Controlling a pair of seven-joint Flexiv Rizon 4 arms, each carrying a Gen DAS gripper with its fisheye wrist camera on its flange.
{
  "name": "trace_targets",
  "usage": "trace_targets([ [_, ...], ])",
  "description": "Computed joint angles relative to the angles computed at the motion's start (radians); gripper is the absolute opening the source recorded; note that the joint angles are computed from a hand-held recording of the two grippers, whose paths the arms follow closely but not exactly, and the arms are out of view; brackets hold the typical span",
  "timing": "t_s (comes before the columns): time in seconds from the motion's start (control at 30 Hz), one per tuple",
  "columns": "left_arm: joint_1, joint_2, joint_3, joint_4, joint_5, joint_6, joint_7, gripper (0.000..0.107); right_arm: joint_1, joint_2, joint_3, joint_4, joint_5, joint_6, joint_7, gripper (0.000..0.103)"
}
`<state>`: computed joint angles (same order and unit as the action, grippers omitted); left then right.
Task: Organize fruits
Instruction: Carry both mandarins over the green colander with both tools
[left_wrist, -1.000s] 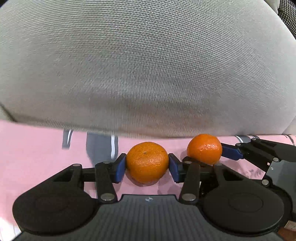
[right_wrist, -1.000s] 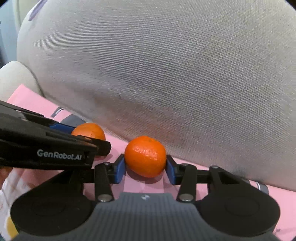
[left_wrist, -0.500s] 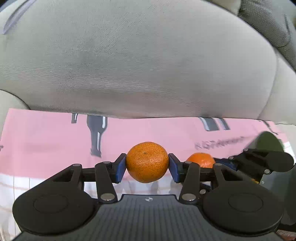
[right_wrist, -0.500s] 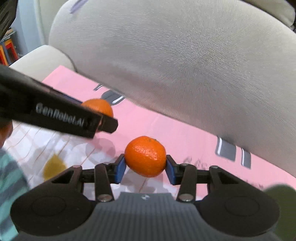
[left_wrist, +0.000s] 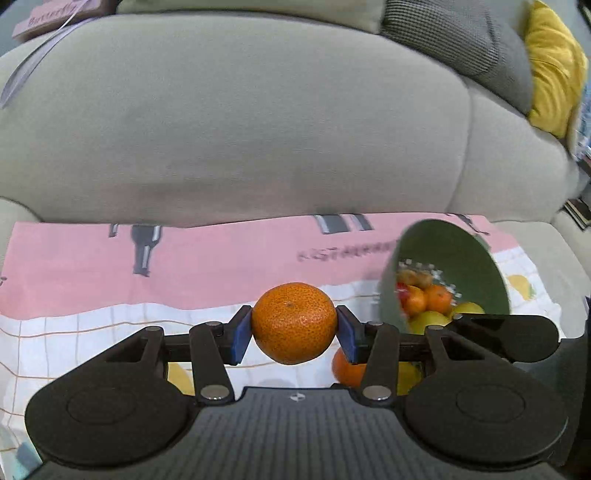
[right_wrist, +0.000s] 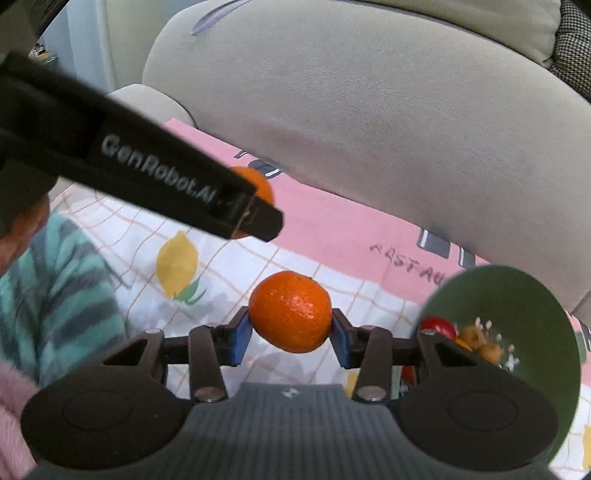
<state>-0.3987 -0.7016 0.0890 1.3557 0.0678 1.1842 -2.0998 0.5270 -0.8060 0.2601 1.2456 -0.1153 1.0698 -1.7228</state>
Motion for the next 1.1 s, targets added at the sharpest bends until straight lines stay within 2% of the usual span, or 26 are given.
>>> trace_targets([
  [0.33,-0.046,-0.017,-0.016,-0.075,0.027,-0.032,0.031,0.054,-0.036,0.112,-0.026,0.189,-0.01,0.145,0.063,0.042],
  [0.5,-0.054,-0.045,-0.037,-0.129,0.018,-0.059,0.069,0.054,-0.061,0.128,-0.037,0.234,-0.022,0.195,0.112,0.042],
  [0.87,-0.062,-0.15,-0.08,-0.297,-0.029,-0.141,0.196,0.054,-0.059,0.17,-0.163,0.361,-0.137,0.338,0.299,0.043],
  [0.97,-0.064,-0.185,-0.082,-0.355,-0.042,-0.178,0.219,0.054,-0.078,0.171,-0.166,0.376,-0.153,0.346,0.34,0.043],
  [1.1,-0.065,-0.251,-0.081,-0.468,-0.054,-0.243,0.251,0.054,-0.124,0.157,-0.132,0.353,-0.159,0.325,0.338,0.043],
])
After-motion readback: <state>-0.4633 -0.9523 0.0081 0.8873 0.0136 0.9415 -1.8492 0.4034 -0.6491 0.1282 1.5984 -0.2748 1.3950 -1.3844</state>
